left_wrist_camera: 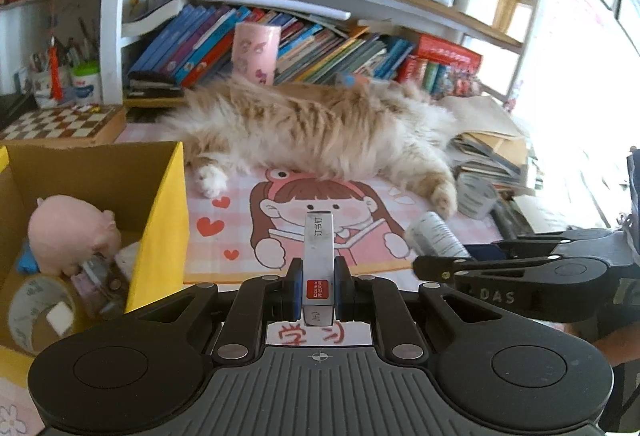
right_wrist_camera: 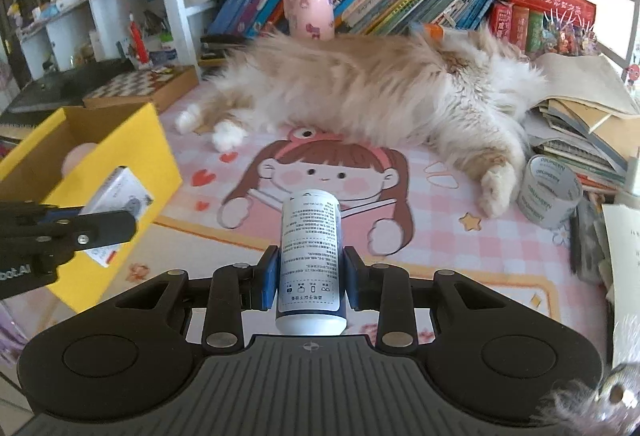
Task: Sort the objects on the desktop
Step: 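Lift both held items away from the cat toward the yellow box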
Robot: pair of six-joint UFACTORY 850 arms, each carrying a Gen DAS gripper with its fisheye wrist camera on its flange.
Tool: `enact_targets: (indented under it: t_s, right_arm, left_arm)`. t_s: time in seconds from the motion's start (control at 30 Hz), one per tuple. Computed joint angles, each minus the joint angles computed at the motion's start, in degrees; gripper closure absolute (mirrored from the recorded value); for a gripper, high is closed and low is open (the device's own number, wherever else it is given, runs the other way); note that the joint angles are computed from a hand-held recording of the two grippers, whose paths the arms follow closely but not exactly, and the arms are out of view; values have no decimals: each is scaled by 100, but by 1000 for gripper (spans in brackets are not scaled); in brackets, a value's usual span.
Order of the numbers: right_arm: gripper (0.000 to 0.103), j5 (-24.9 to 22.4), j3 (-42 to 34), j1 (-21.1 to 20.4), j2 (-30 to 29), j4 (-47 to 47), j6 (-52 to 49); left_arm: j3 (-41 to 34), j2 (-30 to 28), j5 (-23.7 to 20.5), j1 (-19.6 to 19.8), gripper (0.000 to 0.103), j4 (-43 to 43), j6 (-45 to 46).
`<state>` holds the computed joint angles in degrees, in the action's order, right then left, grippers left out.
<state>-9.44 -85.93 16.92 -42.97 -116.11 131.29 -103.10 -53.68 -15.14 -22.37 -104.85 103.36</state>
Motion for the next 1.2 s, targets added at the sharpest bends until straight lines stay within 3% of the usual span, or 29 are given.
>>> enact_targets:
  t_s: [0.43, 0.87, 1.2]
  right_arm:
    - [73, -672, 572, 967, 315, 1037, -190]
    - [73, -1181, 754, 1954, 330, 1792, 15]
    - [73, -1368, 744, 2326, 347, 2103, -241]
  left_arm:
    - [2195, 1224, -1030, 463, 90, -2127, 2899]
    - [3483, 1997, -1394, 1113, 90, -1662, 2884]
    - [3973, 2289, -1577, 1332, 90, -1631, 2960]
